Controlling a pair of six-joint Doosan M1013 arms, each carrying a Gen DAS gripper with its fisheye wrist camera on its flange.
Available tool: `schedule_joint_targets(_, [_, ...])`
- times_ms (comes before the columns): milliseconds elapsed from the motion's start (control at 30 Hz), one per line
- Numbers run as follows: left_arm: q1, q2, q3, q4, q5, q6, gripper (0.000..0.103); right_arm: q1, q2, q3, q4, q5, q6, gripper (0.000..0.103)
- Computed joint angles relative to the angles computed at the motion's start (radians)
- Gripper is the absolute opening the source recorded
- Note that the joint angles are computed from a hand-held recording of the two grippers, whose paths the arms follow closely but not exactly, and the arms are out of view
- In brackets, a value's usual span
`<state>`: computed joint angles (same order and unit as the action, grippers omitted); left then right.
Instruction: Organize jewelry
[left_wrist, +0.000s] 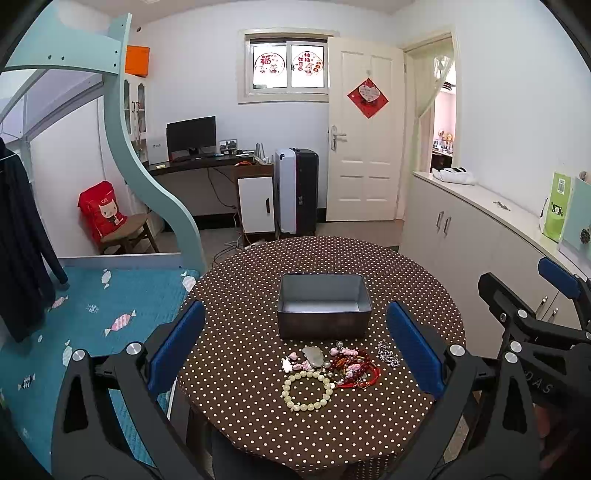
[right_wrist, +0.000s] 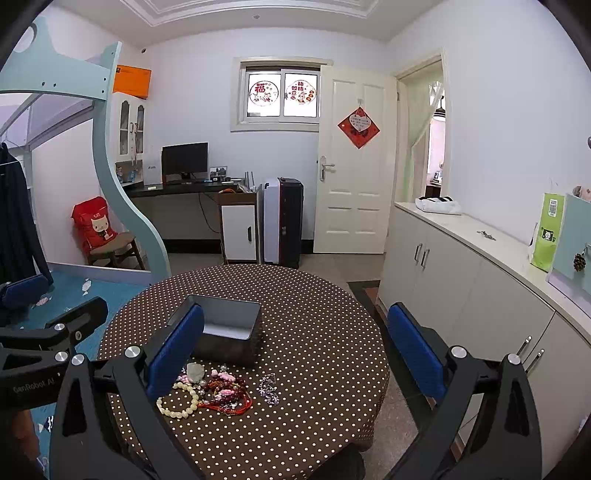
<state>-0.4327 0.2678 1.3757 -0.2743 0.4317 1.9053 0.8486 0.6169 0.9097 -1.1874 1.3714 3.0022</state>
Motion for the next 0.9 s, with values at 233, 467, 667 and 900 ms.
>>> schedule_joint_targets(233, [0.001, 0.001, 0.0, -0.001, 0.002, -0.002, 0.098, 0.0, 0.002, -0.007, 0.005, -0.001, -0.007, 0.096])
schedule_joint_targets(467, [0.002, 0.001, -0.001, 0.003, 0.002, -0.007, 0.098, 0.001, 0.001, -0.007, 0.005, -0.005, -0.013, 0.096])
schedule_joint_targets(667, [0.003, 0.003, -0.002, 0.006, 0.003, -0.011, 0.098, 0.001, 0.001, -0.007, 0.005, -0.005, -0.015, 0.096])
schedule_joint_targets(900, [0.004, 0.003, 0.0, 0.006, 0.001, -0.011, 0.098, 0.002, 0.006, -0.018, 0.007, -0.002, -0.023, 0.096])
